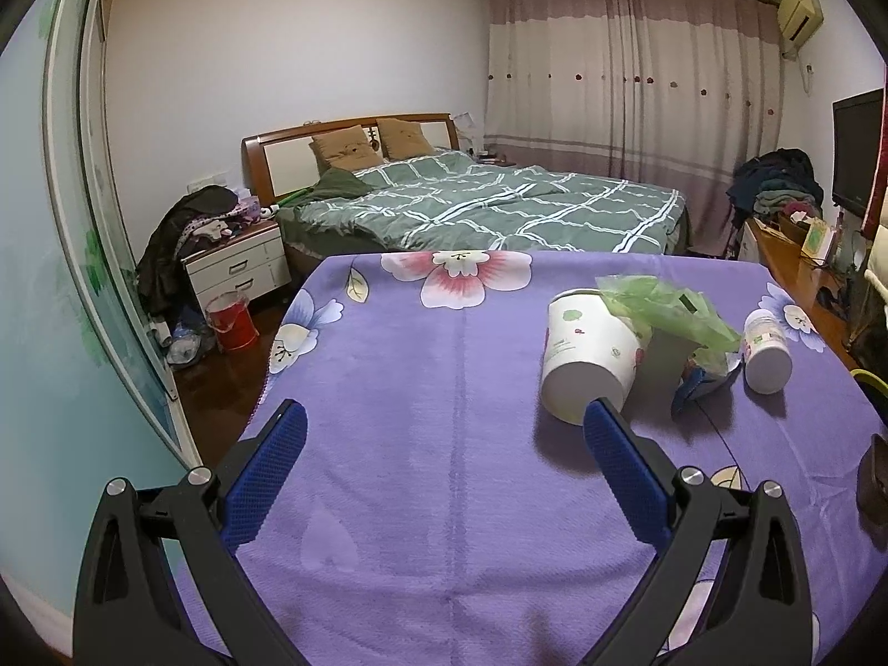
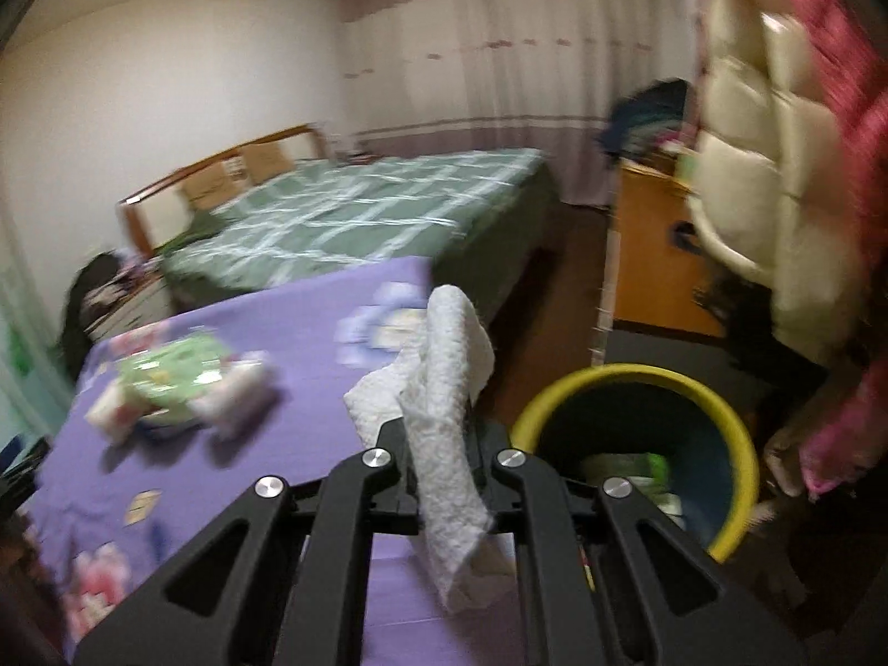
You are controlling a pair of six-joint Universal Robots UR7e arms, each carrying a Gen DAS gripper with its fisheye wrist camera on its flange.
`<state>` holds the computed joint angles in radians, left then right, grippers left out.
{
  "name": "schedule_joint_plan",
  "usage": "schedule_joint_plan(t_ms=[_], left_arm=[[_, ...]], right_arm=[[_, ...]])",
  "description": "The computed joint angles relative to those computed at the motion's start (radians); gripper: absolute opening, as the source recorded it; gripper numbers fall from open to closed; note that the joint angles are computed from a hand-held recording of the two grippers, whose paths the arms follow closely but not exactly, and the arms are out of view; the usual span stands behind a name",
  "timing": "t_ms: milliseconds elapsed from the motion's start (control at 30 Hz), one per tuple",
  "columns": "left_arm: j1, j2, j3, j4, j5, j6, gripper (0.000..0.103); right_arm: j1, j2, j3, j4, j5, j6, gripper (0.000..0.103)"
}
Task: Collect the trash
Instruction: 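Carry the tissue over the bin and open the right tool, then reach the left tool to the brown plastic tray and grasp its rim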
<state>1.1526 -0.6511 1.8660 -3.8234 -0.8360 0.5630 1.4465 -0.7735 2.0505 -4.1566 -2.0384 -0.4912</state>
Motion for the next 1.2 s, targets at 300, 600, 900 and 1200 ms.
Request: schedule_joint_plan(t_ms=[300,600,900,1200], left_arm=[[-0.001,-0.004,0.005,0.006,-0.009,0.003,0.098],[-0.006,-0.002,0.006,0.017,-0.017,0.005,0.098],[-0.041,-0.027,0.054,0.134,-0.074,-0.023,0.098],[-0.120,-0.079,0.133,0.426,-0.298,-0.125,0.098]], right_arm=[[-0.091,-0.012,-0.054,-0.024,-0.129,0.022,0.023],[-0.088,0.051,-0.075,-0.197,-0.120,0.001,0.050],[-0.057,0.113,-0.106,-0.241,-0.102,-0.050,0.050],[-0.067,0.110,-0.093,-0.262,-0.078,-0.033,0.051]])
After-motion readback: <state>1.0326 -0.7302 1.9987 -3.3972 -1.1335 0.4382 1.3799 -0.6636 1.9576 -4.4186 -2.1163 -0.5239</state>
